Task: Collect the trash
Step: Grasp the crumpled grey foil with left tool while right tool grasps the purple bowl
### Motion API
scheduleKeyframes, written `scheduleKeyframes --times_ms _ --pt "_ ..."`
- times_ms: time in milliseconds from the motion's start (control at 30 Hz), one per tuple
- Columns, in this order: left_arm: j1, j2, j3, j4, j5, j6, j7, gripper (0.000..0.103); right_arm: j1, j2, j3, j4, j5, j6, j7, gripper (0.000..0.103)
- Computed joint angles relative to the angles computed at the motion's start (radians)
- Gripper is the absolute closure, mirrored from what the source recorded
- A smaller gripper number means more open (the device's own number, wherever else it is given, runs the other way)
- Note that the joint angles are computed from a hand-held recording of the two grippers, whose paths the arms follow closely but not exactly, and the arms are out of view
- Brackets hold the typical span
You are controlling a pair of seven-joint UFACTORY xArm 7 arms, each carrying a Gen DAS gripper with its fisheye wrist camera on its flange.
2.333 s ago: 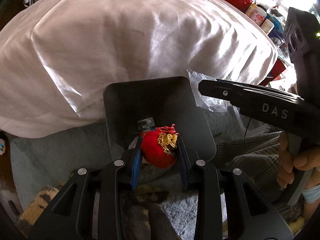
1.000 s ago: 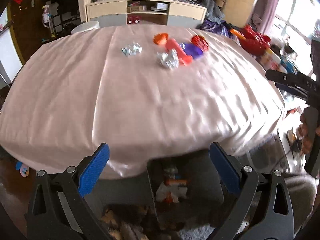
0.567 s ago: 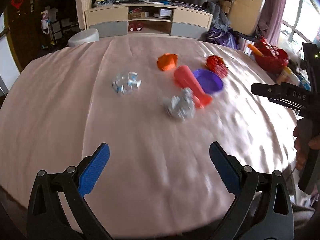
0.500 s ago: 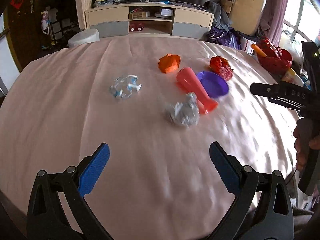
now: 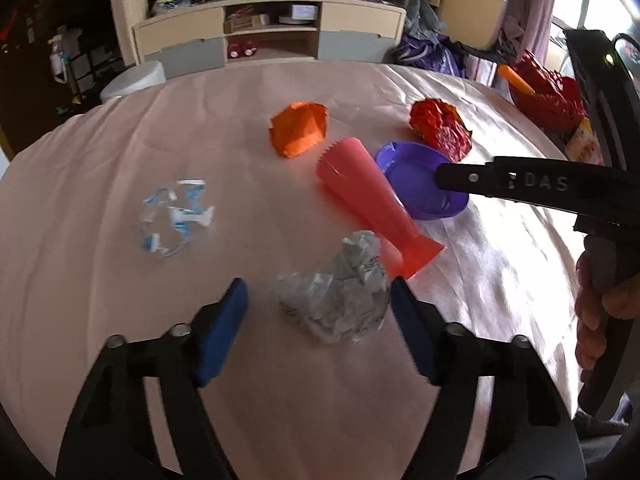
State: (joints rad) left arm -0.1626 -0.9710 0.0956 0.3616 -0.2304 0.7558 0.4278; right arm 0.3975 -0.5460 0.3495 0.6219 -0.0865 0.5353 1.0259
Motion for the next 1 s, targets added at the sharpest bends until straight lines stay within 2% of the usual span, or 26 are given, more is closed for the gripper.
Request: scheduleKeyframes --times_ms 67,167,200,333,400,567,733,867,1000 --pt "-0.011 0.003 -0.004 0.0 0.0 -0.004 0.01 0.043 -0.007 0.005 0.013 0.002 -0.009 -0.002 0.015 0.071" --pt "-0.013 -0.002 -0.003 0.005 -0.003 0.014 0.009 0.056 0.004 0.006 0.012 0.003 -0.008 0.005 0.016 0.091" --pt "-0.012 -0.005 -0.003 0.008 -0.002 0.026 0.009 0.062 0.006 0.002 0.013 0.002 -0.009 0.008 0.018 0.094" --pt "-0.001 -0.045 0.001 0.01 0.006 0.067 0.017 0.08 0.006 -0.038 0.033 0.002 -0.032 0.044 0.03 0.099" --pt "0.008 -0.071 0.001 0.016 0.013 0.104 0.016 0.084 0.008 -0.071 0.039 0.004 -0.039 0.081 0.032 0.099" --pt "0.035 -0.168 0.011 0.027 0.033 0.198 0.024 0.086 0.018 -0.183 0.057 0.018 -0.056 0.209 0.018 0.099" --pt "0.059 -0.286 0.033 0.08 0.038 0.345 0.023 0.087 0.052 -0.314 0.088 0.043 -0.039 0.345 -0.007 0.099" --pt "0.075 -0.394 0.053 0.15 0.033 0.486 0.01 0.087 0.071 -0.399 0.143 0.093 -0.025 0.461 -0.019 0.099" --pt "0.096 -0.49 0.053 0.208 0.049 0.586 -0.006 0.086 0.088 -0.479 0.198 0.154 -0.005 0.561 -0.032 0.099"
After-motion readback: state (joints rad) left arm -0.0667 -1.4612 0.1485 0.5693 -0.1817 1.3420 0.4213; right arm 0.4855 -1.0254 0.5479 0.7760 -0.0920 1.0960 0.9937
